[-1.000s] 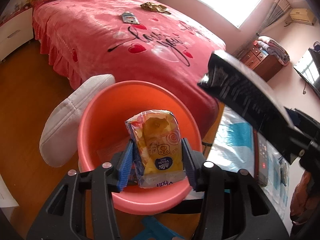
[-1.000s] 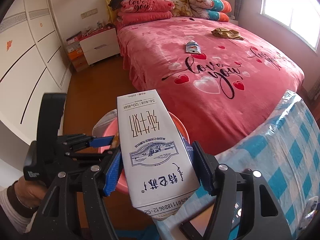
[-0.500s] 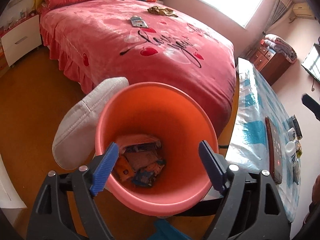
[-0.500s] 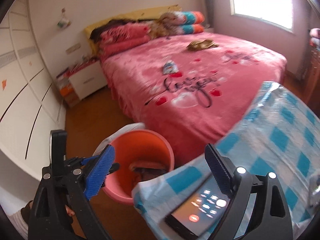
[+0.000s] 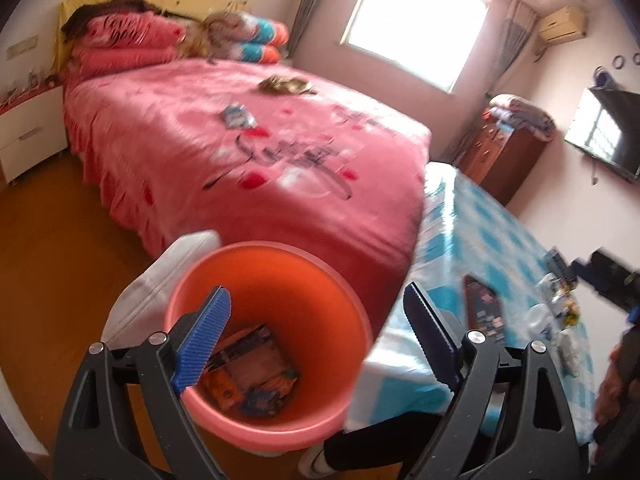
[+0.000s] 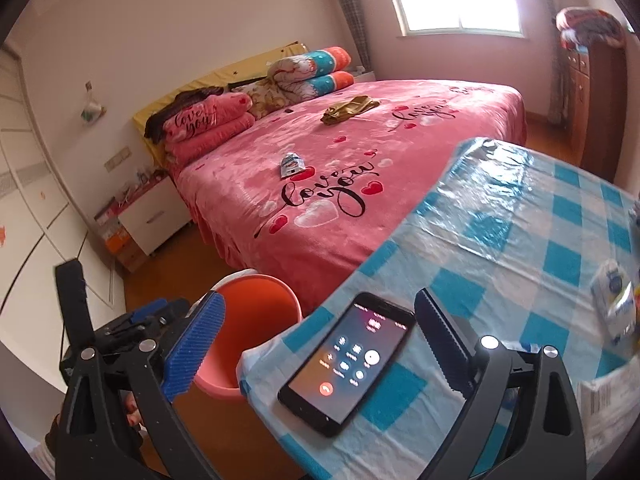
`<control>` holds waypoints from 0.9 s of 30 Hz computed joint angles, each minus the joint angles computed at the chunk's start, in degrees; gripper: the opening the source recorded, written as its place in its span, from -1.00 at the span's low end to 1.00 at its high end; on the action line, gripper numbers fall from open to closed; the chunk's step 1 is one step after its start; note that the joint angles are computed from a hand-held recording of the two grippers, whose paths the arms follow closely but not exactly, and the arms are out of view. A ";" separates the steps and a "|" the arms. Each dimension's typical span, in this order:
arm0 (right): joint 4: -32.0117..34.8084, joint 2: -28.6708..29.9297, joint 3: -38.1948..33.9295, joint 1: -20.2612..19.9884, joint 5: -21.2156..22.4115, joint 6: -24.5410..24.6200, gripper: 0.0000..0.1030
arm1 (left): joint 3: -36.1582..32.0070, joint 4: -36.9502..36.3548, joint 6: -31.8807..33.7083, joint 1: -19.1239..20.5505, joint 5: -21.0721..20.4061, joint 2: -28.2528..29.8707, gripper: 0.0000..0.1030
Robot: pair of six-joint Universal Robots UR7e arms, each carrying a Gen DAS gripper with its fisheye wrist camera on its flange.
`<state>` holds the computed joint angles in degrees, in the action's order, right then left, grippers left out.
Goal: Collect trash
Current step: 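Move both open grippers back over the table toward the remaining trash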
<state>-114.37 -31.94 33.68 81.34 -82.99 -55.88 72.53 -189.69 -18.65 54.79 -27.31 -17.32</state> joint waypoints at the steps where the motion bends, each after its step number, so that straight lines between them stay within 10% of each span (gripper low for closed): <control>1: 0.35 -0.22 0.07 -0.29 0.40 0.17 0.84 | -0.56 -0.85 0.86 -0.29 -0.30 0.28 0.75; 27: -0.64 -0.25 -7.46 -6.61 10.93 2.24 0.85 | -21.32 17.42 3.50 -4.47 -9.26 9.60 0.77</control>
